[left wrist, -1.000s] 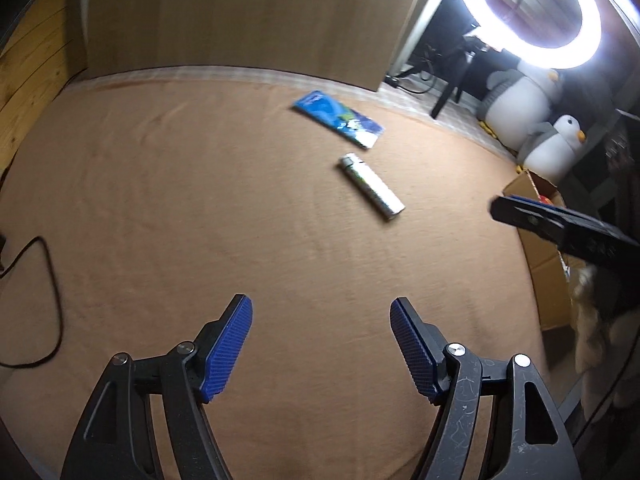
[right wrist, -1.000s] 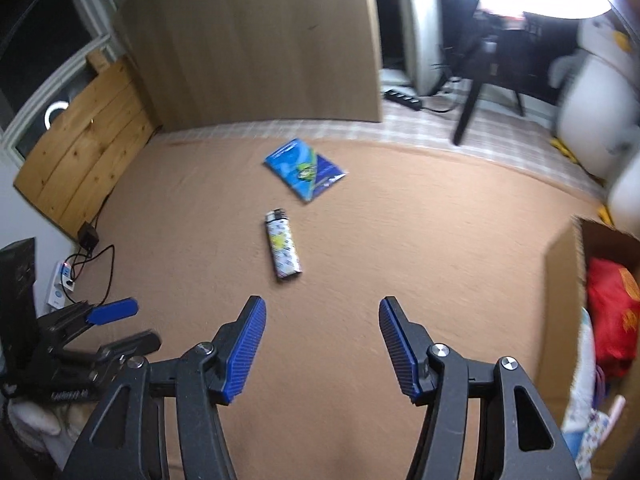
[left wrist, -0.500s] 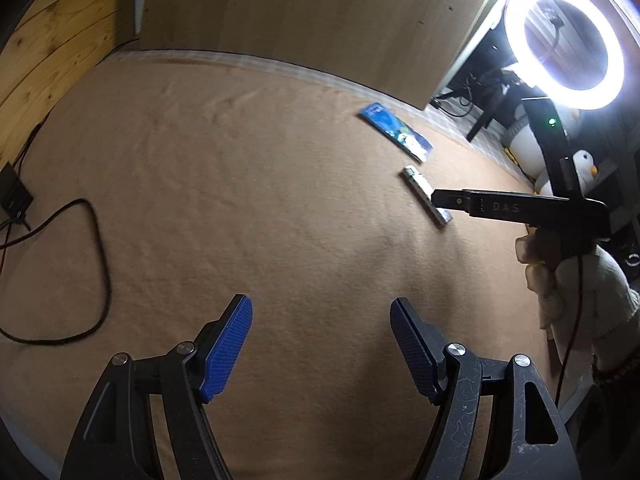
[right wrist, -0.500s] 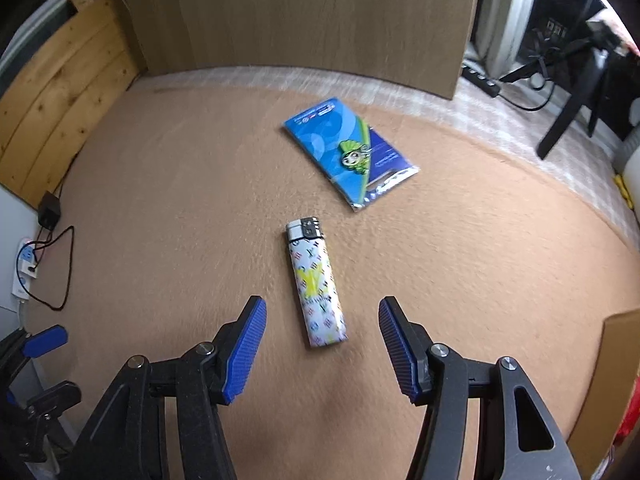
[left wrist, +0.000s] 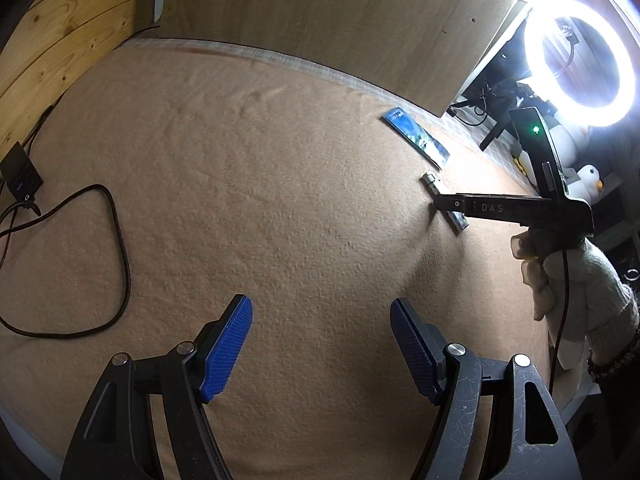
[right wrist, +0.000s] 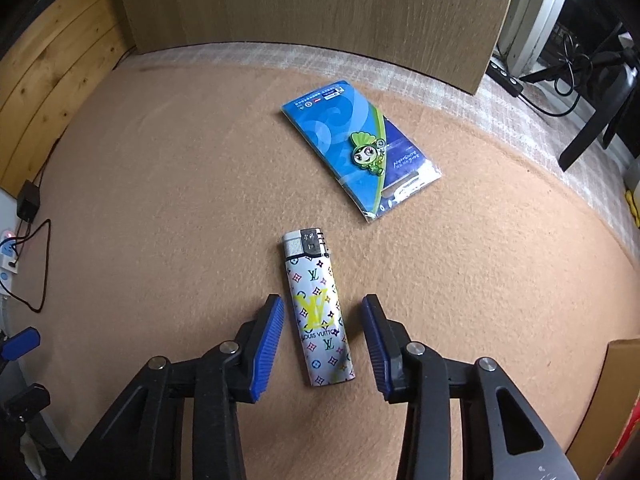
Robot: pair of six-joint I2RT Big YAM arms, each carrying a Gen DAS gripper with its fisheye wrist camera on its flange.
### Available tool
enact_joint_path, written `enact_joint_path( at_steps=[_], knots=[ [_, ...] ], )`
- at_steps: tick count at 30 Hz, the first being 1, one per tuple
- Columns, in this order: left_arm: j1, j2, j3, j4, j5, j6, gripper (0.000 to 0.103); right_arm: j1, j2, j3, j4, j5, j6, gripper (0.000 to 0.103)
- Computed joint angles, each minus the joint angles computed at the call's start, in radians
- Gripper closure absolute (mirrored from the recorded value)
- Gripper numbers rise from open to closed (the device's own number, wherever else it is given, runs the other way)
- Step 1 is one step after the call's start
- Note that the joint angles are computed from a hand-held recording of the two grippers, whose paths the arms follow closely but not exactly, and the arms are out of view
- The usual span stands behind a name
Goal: Organize objects
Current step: 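Close the right gripper on the lighter and lift it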
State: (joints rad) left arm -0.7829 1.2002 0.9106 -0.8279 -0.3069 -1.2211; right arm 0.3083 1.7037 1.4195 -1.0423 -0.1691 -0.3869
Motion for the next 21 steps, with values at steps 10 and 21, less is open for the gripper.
enact_joint_path(
  at_steps=[10,21],
  knots=[
    [-0.005,0.012,0.013,-0.003,0.000,0.005,0.028,-0.005,-0.008,-0.008,0.002,0.005,-0.007,0.082],
    [-0.011,0.075,0.070,0.010,0.010,0.030,0.028,-0.089,-0.085,-0.083,0.001,-0.079,-0.013,0.082]
  ],
)
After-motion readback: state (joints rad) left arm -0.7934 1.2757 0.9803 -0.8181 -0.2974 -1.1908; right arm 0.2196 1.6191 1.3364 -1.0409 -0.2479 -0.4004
